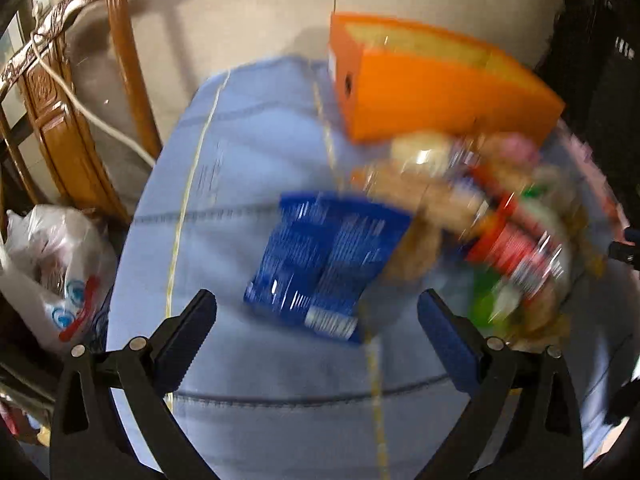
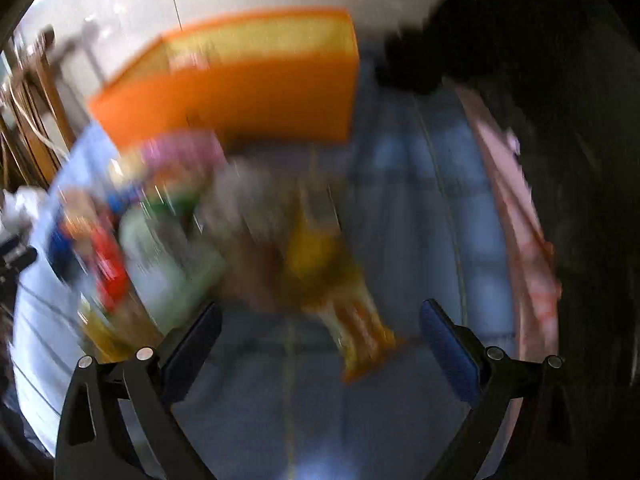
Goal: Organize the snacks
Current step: 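Grasp blue biscuit bag with left tool while right tool grasps orange snack stick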
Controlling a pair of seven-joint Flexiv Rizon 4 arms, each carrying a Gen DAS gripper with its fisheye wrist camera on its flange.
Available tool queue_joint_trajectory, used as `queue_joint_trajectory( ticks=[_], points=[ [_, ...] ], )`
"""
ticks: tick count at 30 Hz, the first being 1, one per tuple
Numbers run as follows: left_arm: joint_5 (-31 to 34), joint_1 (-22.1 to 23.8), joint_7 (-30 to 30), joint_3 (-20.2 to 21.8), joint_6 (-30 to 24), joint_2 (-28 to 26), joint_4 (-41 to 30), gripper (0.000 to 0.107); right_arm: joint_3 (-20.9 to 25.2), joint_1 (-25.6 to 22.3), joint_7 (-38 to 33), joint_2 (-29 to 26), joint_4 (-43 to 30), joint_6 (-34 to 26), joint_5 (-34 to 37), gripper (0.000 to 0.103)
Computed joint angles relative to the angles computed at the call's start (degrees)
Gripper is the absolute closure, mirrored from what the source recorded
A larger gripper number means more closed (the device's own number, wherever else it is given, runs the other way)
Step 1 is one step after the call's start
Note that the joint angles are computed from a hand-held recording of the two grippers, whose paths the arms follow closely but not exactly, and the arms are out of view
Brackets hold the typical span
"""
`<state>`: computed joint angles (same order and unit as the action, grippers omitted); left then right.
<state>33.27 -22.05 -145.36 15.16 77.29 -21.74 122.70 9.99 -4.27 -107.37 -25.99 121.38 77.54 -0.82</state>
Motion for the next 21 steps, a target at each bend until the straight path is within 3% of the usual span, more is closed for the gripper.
queue_joint_trajectory(
  ticks=[3,8,10,15,17,19,21],
  points=[
    [1.0,-0.6,-0.9,0.7,-0.1,-1.8,-1.0,0.008,-3.0,1.8,1.9,-0.9,1.2,2.6,-2.2,0.004],
    [0.4,-0.5,1.0,1.1,0.2,-5.0,-4.1,0.008,-1.0,-1.1,0.6,-3.1,-0.3,5.9,-2.5,0.004],
    [-0.8,0.1,2.4,0.8,1.1,-6.0,-4.6,0.008,0.7,-3.2,-0.2,-3.9,-1.7,4.8,-2.1,0.004],
    [-5.1,1.3,6.8,0.6,3.2,-8.3,-4.9,0.008,-1.4,-1.3,0.8,-6.0,-3.3,2.8,-3.9,0.004],
    [-6.8,1.6,7.5,1.1,6.2,-9.2,-4.3,0.008,-3.0,0.5,0.4,-6.8,-2.5,4.0,-5.9,0.008],
    [-8.8,2.6,8.4,0.7,9.2,-10.1,-3.4,0.008,-4.7,2.3,0.6,-7.5,-1.7,4.2,-7.9,0.019],
    [-10.8,4.7,9.8,-0.6,12.7,-10.8,-2.1,0.008,-3.0,0.8,0.1,-8.4,-2.1,3.8,-7.6,0.025]
  ],
)
